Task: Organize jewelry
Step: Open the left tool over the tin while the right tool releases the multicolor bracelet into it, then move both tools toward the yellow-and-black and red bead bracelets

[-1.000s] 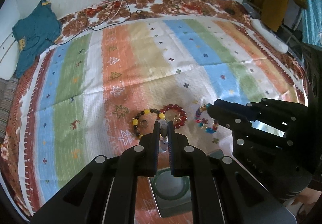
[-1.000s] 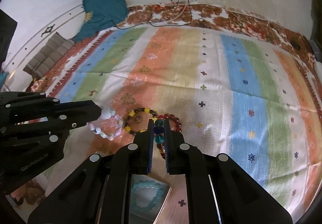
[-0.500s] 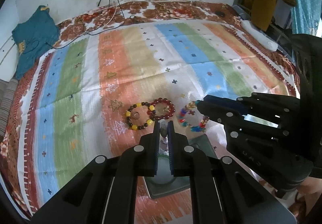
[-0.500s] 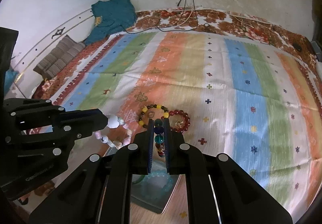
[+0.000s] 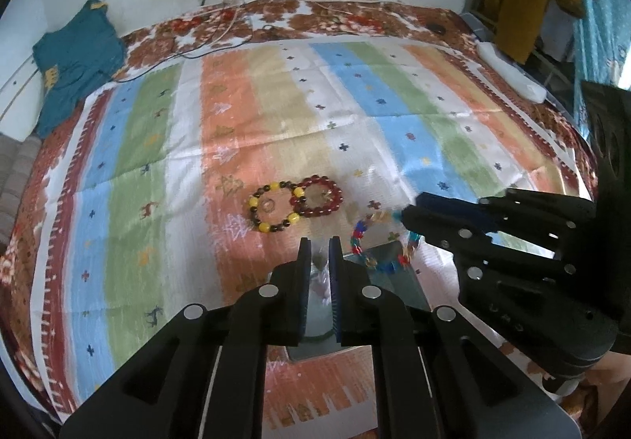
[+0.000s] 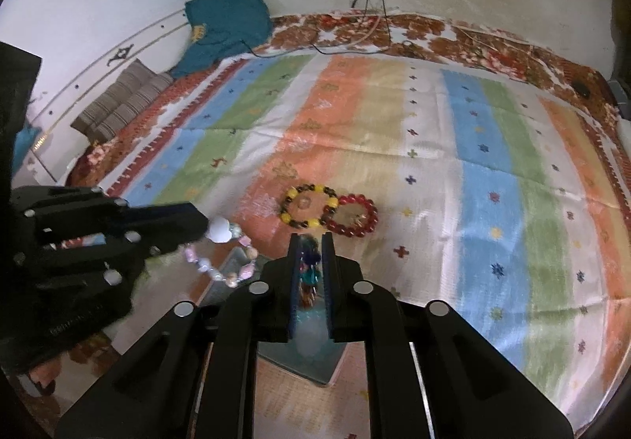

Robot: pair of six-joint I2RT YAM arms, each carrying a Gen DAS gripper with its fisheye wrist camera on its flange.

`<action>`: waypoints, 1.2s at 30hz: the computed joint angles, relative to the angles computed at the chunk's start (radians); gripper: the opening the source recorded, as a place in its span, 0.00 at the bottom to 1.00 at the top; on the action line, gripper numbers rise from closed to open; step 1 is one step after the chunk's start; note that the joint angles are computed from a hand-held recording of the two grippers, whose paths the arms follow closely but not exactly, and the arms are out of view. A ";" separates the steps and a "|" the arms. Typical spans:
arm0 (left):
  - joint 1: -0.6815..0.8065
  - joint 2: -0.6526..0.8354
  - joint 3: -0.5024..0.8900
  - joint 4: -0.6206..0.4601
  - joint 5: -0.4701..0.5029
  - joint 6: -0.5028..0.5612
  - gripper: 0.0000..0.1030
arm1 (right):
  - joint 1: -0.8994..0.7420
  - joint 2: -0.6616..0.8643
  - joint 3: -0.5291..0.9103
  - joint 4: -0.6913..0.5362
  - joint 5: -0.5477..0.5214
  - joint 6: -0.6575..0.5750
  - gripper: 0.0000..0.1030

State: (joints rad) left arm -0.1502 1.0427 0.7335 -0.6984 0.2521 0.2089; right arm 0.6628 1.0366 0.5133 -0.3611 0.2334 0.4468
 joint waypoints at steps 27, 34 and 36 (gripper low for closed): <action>0.054 0.281 0.074 0.133 -0.126 -0.016 0.36 | -0.171 0.223 0.062 0.059 -0.009 -0.063 0.52; 0.045 0.403 0.108 0.176 -0.183 -0.029 0.37 | -0.221 0.331 0.094 0.099 -0.030 -0.082 0.56; 0.037 0.433 0.118 0.189 -0.197 -0.033 0.37 | -0.232 0.373 0.112 0.112 -0.033 -0.089 0.57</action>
State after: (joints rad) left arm -0.1131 1.4761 0.8515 -0.5096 0.0553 0.1757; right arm 0.4304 1.4099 0.6254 -0.2490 0.2007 0.3579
